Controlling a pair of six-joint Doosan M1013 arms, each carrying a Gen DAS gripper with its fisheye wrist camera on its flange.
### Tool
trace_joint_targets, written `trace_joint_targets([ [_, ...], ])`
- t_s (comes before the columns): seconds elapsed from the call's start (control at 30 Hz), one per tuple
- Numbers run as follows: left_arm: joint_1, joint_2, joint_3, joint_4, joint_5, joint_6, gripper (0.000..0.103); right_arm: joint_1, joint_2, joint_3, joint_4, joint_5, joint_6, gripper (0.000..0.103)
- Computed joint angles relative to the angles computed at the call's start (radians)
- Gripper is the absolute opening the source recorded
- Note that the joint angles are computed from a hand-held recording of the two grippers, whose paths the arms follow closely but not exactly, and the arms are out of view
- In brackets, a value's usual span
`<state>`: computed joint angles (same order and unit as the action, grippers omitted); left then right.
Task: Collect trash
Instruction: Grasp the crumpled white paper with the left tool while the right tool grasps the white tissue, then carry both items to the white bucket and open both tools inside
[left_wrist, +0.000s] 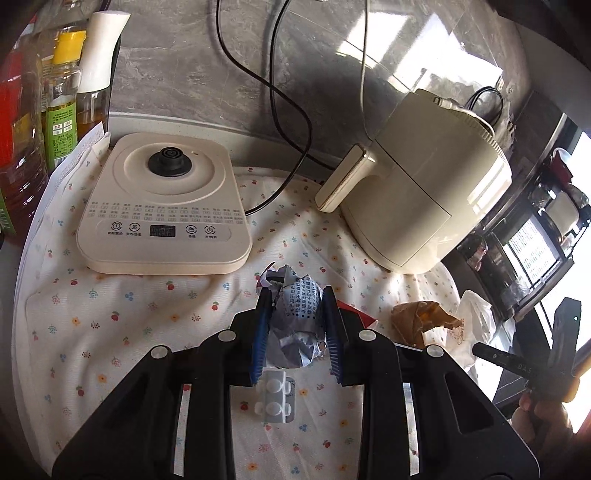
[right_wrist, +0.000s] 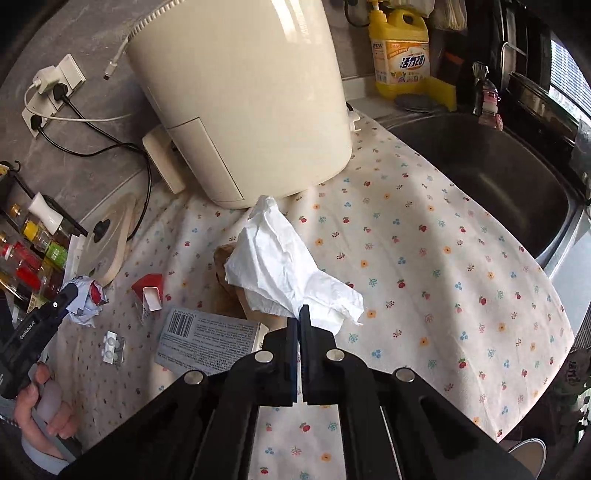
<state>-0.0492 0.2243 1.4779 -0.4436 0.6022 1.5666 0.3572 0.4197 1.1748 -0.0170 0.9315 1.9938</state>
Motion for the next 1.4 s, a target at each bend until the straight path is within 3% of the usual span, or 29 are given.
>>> trace_joint_targets([
  [0.23, -0.045, -0.01, -0.01, -0.001, 0.009, 0.028, 0.028, -0.021, -0.097, 0.122, 0.007, -0.069, 0.052, 0.002],
  [0.5, -0.129, -0.008, -0.022, -0.05, 0.056, 0.101, 0.028, -0.069, -0.234, 0.286, -0.066, -0.101, 0.184, 0.002],
  [0.97, -0.319, 0.012, -0.054, -0.124, 0.137, 0.218, 0.028, -0.194, -0.472, 0.542, -0.183, -0.059, 0.419, 0.002],
  [1.4, -0.475, 0.032, -0.059, -0.137, 0.214, 0.266, 0.028, -0.313, -0.638, 0.724, -0.172, 0.012, 0.49, 0.002],
])
